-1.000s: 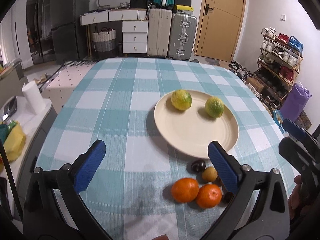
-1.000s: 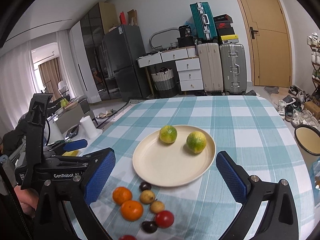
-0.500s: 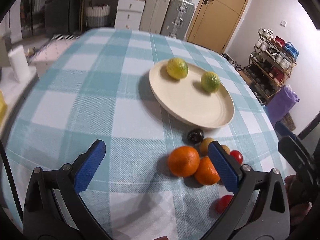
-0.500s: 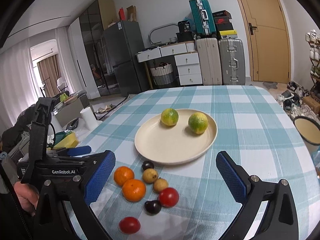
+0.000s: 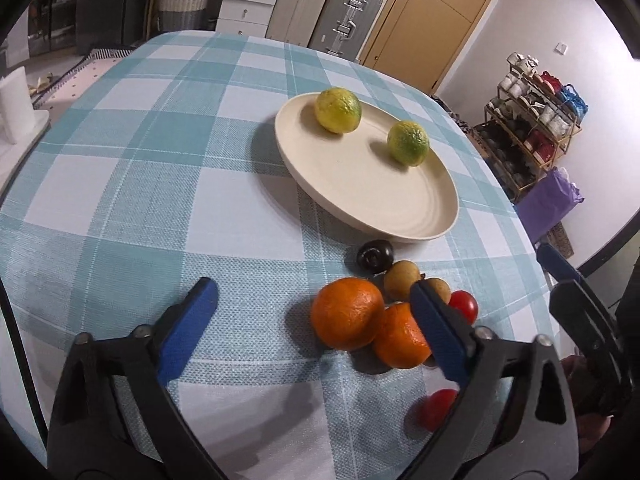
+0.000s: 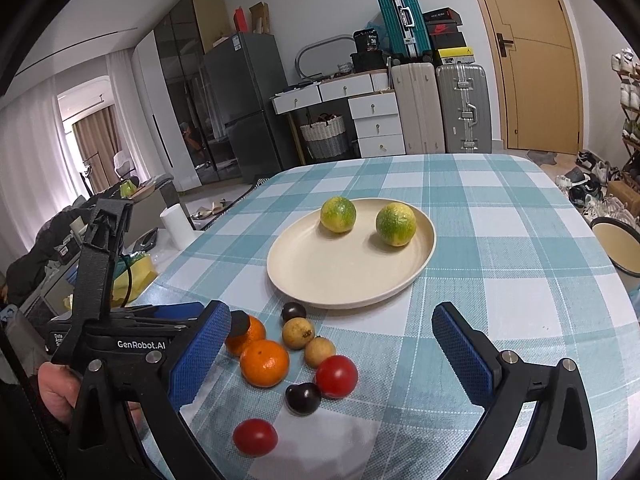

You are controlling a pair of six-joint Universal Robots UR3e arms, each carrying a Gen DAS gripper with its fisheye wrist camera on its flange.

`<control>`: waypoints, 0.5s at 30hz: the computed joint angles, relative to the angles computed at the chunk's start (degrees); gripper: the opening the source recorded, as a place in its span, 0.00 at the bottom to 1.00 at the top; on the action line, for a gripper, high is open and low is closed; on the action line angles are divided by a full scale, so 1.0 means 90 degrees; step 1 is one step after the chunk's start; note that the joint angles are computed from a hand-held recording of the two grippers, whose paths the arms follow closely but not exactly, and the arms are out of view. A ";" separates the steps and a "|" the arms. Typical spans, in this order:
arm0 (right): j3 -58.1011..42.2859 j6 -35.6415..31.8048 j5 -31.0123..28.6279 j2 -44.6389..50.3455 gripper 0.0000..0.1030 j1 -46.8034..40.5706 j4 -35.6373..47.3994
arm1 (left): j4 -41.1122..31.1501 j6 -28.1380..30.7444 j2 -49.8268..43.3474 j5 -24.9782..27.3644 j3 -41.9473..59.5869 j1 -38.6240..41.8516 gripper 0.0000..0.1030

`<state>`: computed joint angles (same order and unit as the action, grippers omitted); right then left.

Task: Organize fruits
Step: 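Close the left tool around a mandarin orange and lift it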

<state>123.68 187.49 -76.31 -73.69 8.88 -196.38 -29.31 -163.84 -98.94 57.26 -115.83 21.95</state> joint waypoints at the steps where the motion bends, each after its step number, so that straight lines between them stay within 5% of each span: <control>1: 0.0004 0.0004 0.0017 0.0009 1.00 -0.0006 -0.0011 | -0.0103 0.0052 -0.0023 -0.0074 0.0035 0.0011 0.83; 15: 0.0071 0.0053 0.0165 0.0074 1.00 -0.0098 -0.0098 | -0.1172 0.0798 -0.0119 -0.0898 0.0243 0.0241 0.34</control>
